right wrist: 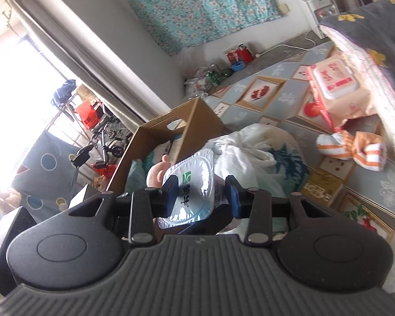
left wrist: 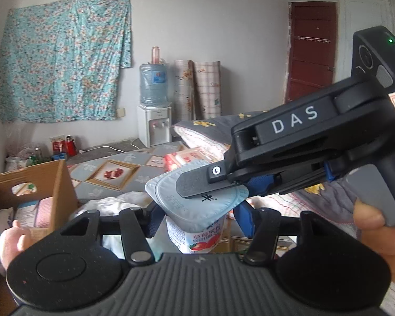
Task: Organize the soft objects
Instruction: 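Carry the yogurt cup with the right gripper over the cardboard box, then lower the yogurt cup into the box and open the right gripper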
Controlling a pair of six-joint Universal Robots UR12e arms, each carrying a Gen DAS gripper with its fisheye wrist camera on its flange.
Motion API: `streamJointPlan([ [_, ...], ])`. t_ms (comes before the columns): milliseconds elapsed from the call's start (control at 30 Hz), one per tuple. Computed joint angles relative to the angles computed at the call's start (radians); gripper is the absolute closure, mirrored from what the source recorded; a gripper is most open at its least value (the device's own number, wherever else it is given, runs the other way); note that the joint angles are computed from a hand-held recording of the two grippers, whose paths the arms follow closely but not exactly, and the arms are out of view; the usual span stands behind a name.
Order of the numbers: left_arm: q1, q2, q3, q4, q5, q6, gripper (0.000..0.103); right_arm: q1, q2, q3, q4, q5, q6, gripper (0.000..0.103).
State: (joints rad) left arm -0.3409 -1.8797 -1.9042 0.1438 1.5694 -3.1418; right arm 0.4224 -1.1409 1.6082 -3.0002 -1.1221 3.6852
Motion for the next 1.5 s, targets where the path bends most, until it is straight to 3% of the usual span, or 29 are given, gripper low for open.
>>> streamJointPlan([
  [133, 0.026, 0.046, -0.022, -0.026, 0.093, -0.004, 0.045, 0.030, 0.065, -0.126, 0.068, 0.082, -0.042, 0.064],
  [333, 0.102, 0.131, -0.045, -0.169, 0.180, -0.073, 0.045, 0.085, 0.201, -0.375, 0.248, 0.228, -0.127, 0.063],
  [533, 0.214, 0.196, -0.069, -0.346, 0.149, -0.146, 0.044, 0.137, 0.358, -0.656, 0.549, 0.353, -0.210, 0.063],
  [667, 0.276, 0.209, -0.080, -0.452, 0.116, -0.194, 0.044, 0.165, 0.453, -0.815, 0.738, 0.379, -0.241, 0.063],
  [800, 0.317, 0.207, -0.084, -0.542, 0.082, -0.216, 0.044, 0.181, 0.514, -0.905, 0.871, 0.399, -0.245, 0.062],
  [933, 0.332, 0.202, -0.087, -0.588, 0.089, -0.203, 0.044, 0.188, 0.570, -0.975, 0.946, 0.425, -0.232, 0.062],
  [1233, 0.333, 0.177, -0.079, -0.633, 0.149, -0.162, 0.044, 0.202, 0.653, -1.092, 1.001, 0.416, -0.226, 0.062],
  [1400, 0.333, 0.170, -0.065, -0.705, 0.150, -0.164, 0.037, 0.205, 0.696, -1.157, 1.064, 0.408, -0.227, 0.062],
  [1500, 0.334, 0.172, -0.071, -0.688, 0.159, -0.164, 0.033, 0.202, 0.704, -1.161, 1.064, 0.439, -0.211, 0.062],
])
